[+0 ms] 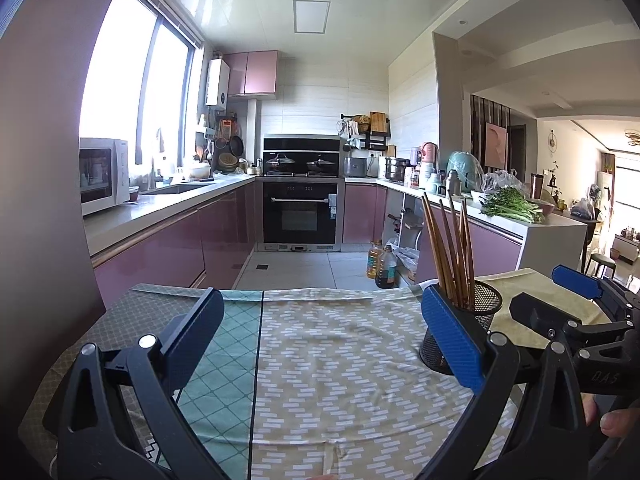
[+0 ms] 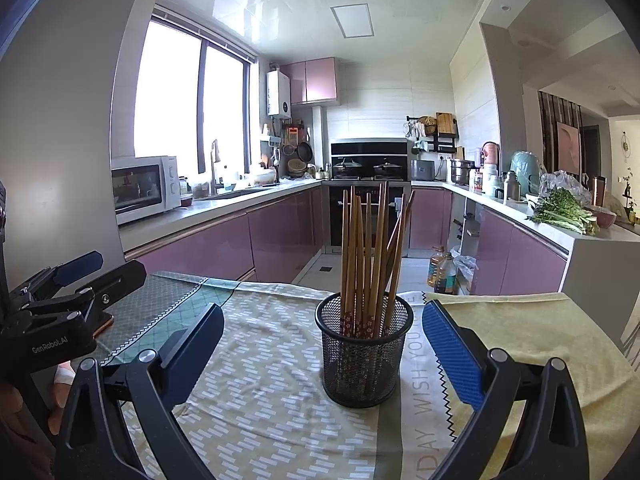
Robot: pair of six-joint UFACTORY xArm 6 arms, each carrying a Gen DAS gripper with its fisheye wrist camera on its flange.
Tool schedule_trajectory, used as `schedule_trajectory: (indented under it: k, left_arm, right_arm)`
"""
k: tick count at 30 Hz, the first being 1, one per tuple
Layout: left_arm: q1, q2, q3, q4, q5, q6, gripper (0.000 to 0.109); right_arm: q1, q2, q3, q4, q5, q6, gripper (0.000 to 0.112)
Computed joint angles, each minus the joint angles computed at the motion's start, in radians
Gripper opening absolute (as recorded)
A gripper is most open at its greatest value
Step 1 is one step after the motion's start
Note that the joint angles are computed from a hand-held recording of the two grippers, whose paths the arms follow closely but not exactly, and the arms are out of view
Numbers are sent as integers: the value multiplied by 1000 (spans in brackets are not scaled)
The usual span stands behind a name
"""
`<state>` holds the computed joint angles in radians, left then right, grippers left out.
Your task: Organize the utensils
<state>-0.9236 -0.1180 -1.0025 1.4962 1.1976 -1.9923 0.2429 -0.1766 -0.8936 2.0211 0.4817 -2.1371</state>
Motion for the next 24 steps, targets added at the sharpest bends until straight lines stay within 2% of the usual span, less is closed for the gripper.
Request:
schedule_trajectory:
  k: [12, 24]
  left_arm:
    - [-13, 20, -10, -3, 26, -12, 97]
    - [-19, 32, -16, -5, 57, -23, 97]
  right_arm:
    - [-8, -13, 13, 193, 7, -178, 96]
    - [-2, -17, 15, 211, 4, -209, 96]
